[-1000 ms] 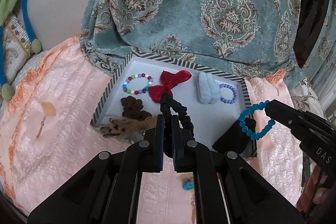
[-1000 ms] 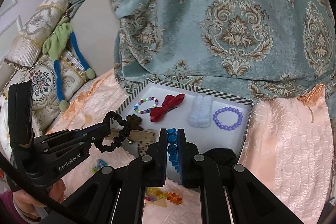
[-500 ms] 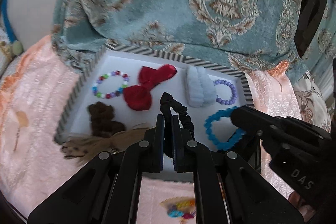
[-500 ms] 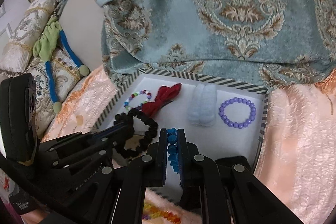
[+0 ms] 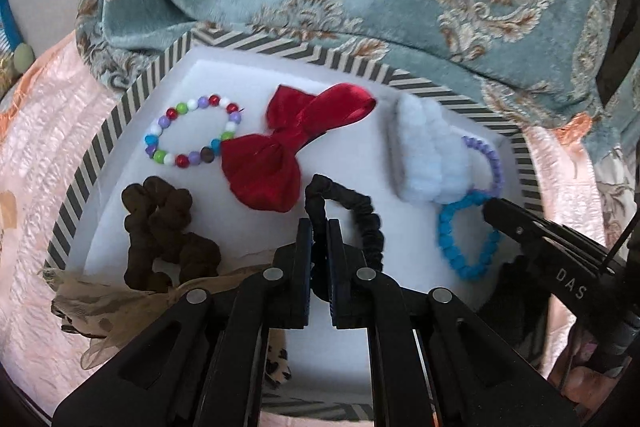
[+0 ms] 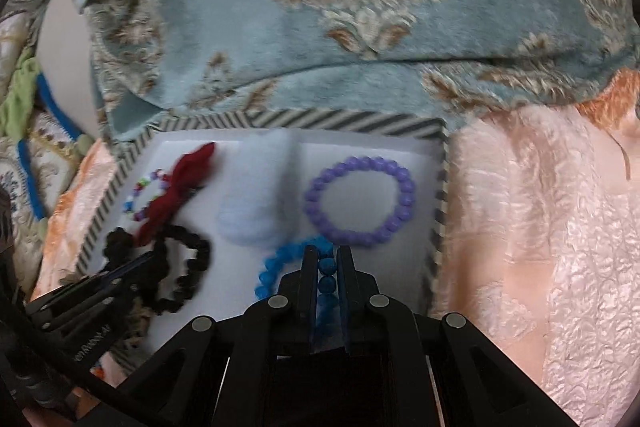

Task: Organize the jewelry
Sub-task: 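Carry the black scrunchie over the tray with the left tool while the right tool carries the blue bracelet, then open the left tool to drop the black scrunchie while the right tool drops the blue bracelet, then move both open tools back over the green flower and amber bracelets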

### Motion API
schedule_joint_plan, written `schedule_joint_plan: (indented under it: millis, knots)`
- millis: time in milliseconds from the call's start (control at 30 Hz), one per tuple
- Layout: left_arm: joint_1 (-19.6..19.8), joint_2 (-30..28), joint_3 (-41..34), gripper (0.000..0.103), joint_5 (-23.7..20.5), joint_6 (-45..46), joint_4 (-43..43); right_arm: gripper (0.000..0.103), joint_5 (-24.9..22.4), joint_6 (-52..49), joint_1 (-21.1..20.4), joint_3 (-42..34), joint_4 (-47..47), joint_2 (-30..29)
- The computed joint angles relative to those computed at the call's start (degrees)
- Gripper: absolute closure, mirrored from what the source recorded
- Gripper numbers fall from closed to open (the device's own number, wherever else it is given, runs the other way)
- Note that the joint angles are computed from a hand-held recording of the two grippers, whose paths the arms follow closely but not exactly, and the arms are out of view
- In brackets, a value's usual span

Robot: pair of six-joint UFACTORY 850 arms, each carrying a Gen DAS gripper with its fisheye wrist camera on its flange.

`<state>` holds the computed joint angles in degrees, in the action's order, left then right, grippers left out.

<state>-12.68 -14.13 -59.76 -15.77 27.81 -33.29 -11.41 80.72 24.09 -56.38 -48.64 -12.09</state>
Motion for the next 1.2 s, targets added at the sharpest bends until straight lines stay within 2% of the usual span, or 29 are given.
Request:
schedule_joint_plan:
  millis: [67,100,133,167,200,233,267,433,567,733,800,1000,1100,1200]
  knots:
    - [0.09,-0.26,0.0,0.094,0.13,-1.02,0.82,0.094,-0.49,0.22,0.08,-0.07,-0.51,0.11]
    - [0.2,-0.24,0.09,0.092,-0.19,-0.58,0.34,0.088,-0.6,-0.72,0.13,-0.07,0.45,0.33]
    - [0.22,-0.14,0.2,0.084,-0.41,-0.75,0.54,0.078,-0.48,-0.84,0.2,0.18,0.76,0.74]
    - [0.18,0.06,0.38,0.073,-0.41,-0.82,0.7,0.073,-0.11,1.24,0.38,0.77,-1.08,1.48]
    - [0.12,0.49,0.77,0.067,-0.25,-0.26,0.29,0.067,0.01,4.84,0.68,1.42,-4.65,2.18]
    - [0.13,1.09,1.28,0.06,-0.11,0.93,-0.71,0.067,-0.33,8.36,1.22,2.1,-8.46,3.07]
    - [0.16,1.85,1.86,0.057,0.04,1.8,-1.35,0.067,-0.99,9.63,1.8,2.49,-10.15,3.8]
    - [0.58,5.76,4.32,0.057,0.29,1.58,-0.52,0.066,-2.98,14.46,4.66,4.69,-15.01,7.74]
    - [0.69,9.93,7.31,0.057,2.09,-4.25,6.06,0.061,-6.14,20.1,8.27,6.34,-19.78,10.73]
    - [1.21,16.61,12.52,0.057,4.3,-11.42,15.08,0.06,-9.3,20.57,12.63,7.28,-18.38,13.1]
    - [1.88,19.06,14.38,0.057,4.75,-11.17,14.95,0.06,-10.05,23.64,14.58,8.16,-20.1,14.26]
    - [3.43,26.99,20.41,0.057,5.3,-18.35,23.02,0.059,-13.91,26.2,20.18,9.29,-20.56,15.89]
    - [4.44,30.67,23.12,0.057,5.06,-18.96,24.38,0.059,-15.03,26.12,22.51,9.75,-19.79,16.79]
    - [6.45,34.28,25.35,0.057,3.68,-12.3,18.74,0.057,-16.25,26.01,24.56,10.37,-19.23,18.01]
